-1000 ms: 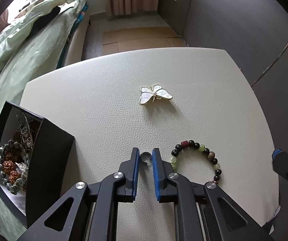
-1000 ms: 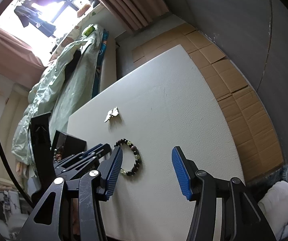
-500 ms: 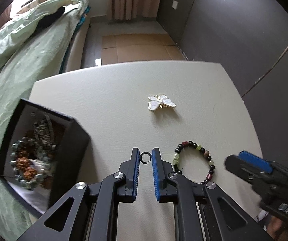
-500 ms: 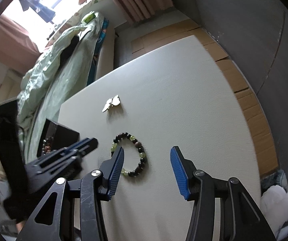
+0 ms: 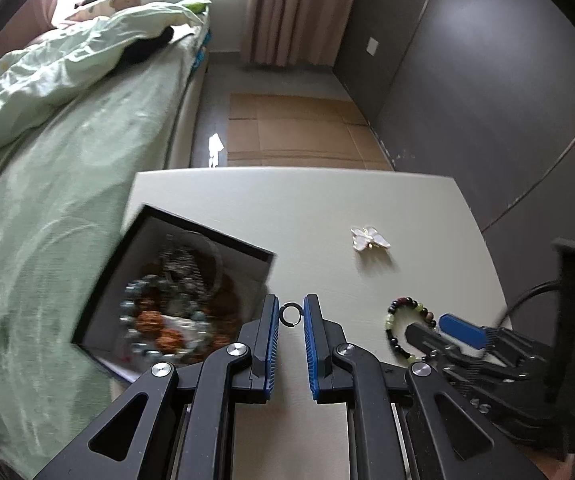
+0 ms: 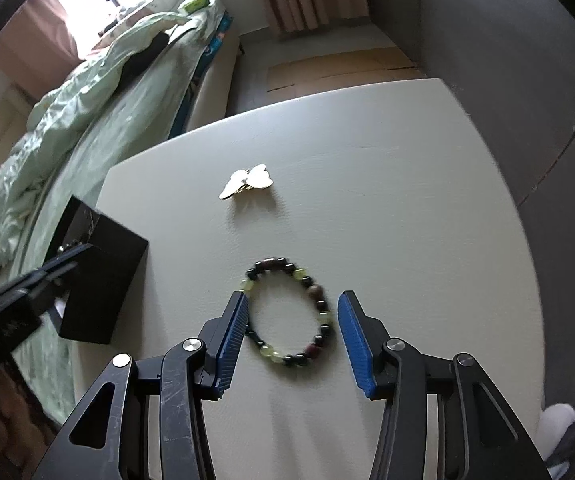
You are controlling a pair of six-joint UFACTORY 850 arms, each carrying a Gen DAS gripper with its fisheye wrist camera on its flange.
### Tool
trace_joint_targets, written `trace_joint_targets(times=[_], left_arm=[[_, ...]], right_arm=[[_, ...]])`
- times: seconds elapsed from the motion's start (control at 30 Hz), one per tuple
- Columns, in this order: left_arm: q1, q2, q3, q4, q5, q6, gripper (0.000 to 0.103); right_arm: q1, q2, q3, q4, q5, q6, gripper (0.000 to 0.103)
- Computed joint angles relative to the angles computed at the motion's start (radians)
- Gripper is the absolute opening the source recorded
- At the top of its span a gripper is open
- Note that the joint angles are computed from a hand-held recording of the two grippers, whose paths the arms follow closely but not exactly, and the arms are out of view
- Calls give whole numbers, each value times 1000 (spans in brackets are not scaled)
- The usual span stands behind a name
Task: Organize jewelry
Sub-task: 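Carry the ring into the box with the left tool while the right tool grasps the black-and-green bead bracelet, then carry the bead bracelet into the box and open the right tool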
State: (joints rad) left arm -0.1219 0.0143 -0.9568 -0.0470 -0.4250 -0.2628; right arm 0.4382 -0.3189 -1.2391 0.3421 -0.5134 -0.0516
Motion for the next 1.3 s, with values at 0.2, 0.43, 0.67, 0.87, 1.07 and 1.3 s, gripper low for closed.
trace_joint_targets(times=[0.2,0.43,0.67,0.87,1.07,1.3], left_arm=[[50,56,26,-42,12,43,13],[118,93,49,-112,10,118,13],[161,77,54,-157,-12,164,13],[169,44,45,-180,-31,191,13],[162,18,37,-154,-55,169,13],[182,4,24,-170,-96,159,14]], right_arm=[[47,-18,-17,-210,-7,145,37],[20,-8,-5,-54,-22,-4,11],[-40,19,14,227,-55,-204,11],[-58,15,13,219,-55,-177,28],[-1,-33,-33,37,-68,-41,28],[46,-33,-43,-118,-38,59,11]])
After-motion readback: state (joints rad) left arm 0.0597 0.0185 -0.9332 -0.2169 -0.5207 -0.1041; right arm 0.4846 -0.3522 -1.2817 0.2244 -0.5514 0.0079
